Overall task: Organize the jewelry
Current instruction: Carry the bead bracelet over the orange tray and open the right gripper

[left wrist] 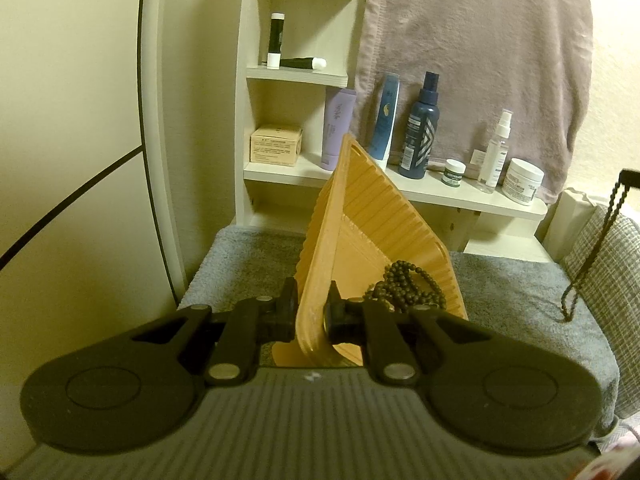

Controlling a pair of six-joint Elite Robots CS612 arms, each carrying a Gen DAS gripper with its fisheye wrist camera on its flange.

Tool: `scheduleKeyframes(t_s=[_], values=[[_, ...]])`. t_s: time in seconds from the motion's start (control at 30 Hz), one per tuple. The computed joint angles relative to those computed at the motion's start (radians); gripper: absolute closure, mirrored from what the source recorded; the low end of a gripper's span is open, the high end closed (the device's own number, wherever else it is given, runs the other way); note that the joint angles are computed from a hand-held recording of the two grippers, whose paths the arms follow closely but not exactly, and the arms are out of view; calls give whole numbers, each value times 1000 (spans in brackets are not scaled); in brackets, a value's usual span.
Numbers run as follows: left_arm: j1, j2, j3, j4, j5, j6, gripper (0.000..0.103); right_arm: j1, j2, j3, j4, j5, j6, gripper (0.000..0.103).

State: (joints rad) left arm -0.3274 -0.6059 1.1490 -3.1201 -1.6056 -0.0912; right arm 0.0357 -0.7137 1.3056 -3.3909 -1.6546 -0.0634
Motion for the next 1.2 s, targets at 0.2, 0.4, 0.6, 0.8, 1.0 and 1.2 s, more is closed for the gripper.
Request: scheduleKeyframes(t_s=[0.2, 0.4, 0.6, 0.8, 1.0, 1.2], values=[[0, 1, -2, 1, -2, -1, 91, -4, -12, -14, 1, 83, -28, 97], [2, 3, -6, 3, -8, -5, 91, -4, -10, -61, 28, 226, -58, 97], [4, 5, -8, 6, -15, -7, 91, 14, 18, -150, 77, 344, -121, 97], [7, 7, -12, 11, -25, -13, 91, 35, 58, -244, 144, 413, -187, 97], [8, 8, -13, 10, -27, -13, 91, 52, 99, -317, 226, 444, -247, 97], [9, 10, -14, 9, -29, -22, 91, 66, 136, -376, 332, 430, -299, 97]])
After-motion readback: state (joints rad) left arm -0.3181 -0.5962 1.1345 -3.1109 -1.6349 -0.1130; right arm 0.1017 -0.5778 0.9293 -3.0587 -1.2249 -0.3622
